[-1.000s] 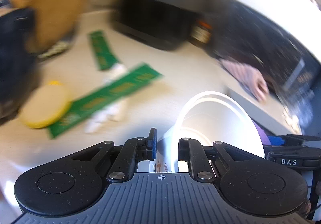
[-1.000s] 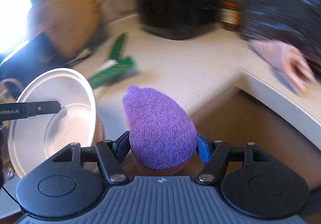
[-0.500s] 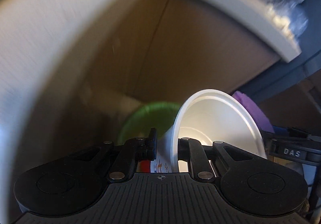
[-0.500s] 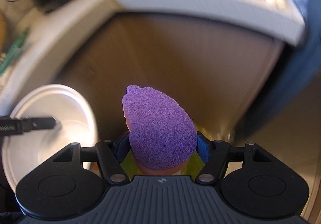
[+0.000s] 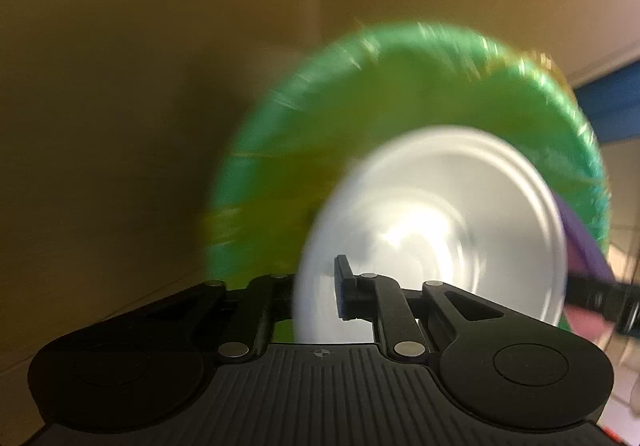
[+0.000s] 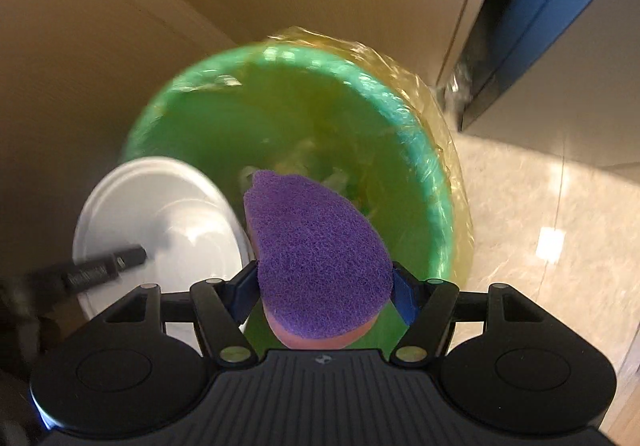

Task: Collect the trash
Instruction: 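Open the left tool over the bin to drop the cup while the right tool releases the sponge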

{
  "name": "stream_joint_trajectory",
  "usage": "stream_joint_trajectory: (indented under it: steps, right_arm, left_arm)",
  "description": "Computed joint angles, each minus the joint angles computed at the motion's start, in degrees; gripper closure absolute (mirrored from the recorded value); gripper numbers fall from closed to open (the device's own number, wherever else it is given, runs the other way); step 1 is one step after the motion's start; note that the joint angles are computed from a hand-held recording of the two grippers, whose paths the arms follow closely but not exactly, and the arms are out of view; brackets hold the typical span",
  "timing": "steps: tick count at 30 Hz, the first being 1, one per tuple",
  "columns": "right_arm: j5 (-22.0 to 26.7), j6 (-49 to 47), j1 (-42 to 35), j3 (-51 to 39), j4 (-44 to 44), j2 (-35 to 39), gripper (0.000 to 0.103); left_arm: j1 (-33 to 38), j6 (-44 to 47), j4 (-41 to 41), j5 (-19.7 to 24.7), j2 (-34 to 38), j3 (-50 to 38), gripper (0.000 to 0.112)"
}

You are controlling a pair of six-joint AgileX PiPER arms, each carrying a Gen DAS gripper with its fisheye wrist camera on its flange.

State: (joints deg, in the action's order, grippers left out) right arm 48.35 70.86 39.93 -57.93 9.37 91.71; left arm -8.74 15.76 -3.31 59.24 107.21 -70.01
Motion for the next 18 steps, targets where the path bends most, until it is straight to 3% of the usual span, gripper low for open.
stream_joint_trajectory:
  steps: [3,8,13,18]
  right_arm:
    - [-4.8,-5.5,-3.8,4.6,6.7,1.0,0.035]
    - [-12.7,-15.2,-7.3,13.2,20.2,-1.8,0.034]
    - [-10.3,-11.9,-5.7,12.1,18.5,-2.2,0.034]
    - [-1.6,-3.9,-3.7,3.6,9.4,-1.2,0.034]
  left_arm:
    - [1.8,2.7,-5.1,-0.8,2.9,0.9,0.087]
    - [5.0,4.0,-8.3,-1.7,1.7,3.1,0.082]
    - [4.8,1.8,-6.6,2.0,2.0,-0.4,0.082]
    - [4.6,0.6,-7.8,8.3,0.2,-5.5,0.082]
